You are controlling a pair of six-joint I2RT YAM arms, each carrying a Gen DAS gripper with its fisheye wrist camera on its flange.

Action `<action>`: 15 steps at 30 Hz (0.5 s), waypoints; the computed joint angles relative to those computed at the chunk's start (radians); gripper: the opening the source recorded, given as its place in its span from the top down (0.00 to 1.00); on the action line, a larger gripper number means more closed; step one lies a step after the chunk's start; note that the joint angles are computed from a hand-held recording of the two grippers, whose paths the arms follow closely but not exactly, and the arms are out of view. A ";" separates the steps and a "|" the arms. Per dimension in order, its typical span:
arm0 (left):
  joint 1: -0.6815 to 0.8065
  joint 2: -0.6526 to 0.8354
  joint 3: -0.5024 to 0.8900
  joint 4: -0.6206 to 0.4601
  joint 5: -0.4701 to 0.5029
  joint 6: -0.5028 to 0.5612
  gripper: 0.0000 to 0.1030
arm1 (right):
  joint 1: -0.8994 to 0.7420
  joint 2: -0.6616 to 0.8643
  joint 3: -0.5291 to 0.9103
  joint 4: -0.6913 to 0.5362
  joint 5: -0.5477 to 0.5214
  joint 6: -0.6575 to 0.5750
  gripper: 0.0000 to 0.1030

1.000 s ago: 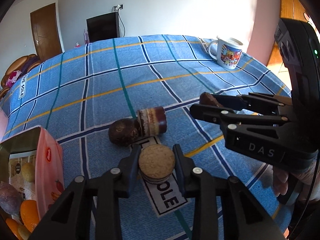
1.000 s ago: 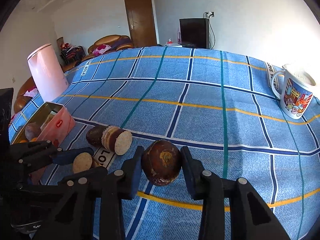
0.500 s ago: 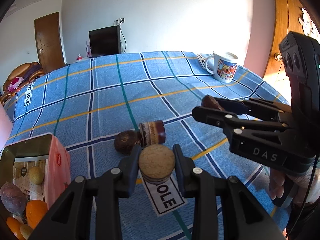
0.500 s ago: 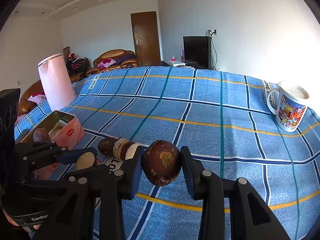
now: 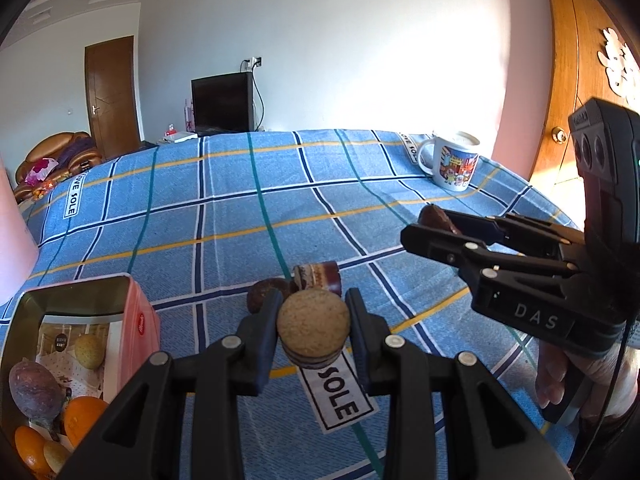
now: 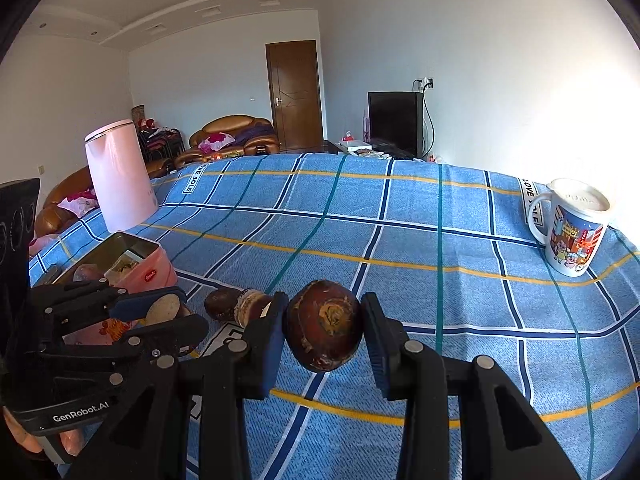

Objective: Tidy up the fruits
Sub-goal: 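Carry the cookie and passion fruit over the tin box and release both inside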

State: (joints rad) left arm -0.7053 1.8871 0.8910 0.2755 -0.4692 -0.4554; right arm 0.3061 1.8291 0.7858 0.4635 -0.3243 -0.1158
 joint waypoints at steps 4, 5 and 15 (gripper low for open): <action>-0.003 -0.013 -0.021 0.027 -0.015 -0.004 0.67 | -0.003 -0.011 -0.023 0.033 -0.005 0.003 0.62; -0.005 -0.016 -0.027 0.032 -0.020 -0.004 0.67 | -0.003 -0.014 -0.028 0.041 -0.005 0.004 0.62; -0.030 -0.040 -0.070 0.090 -0.092 0.006 0.67 | -0.008 -0.037 -0.073 0.108 -0.012 0.013 0.62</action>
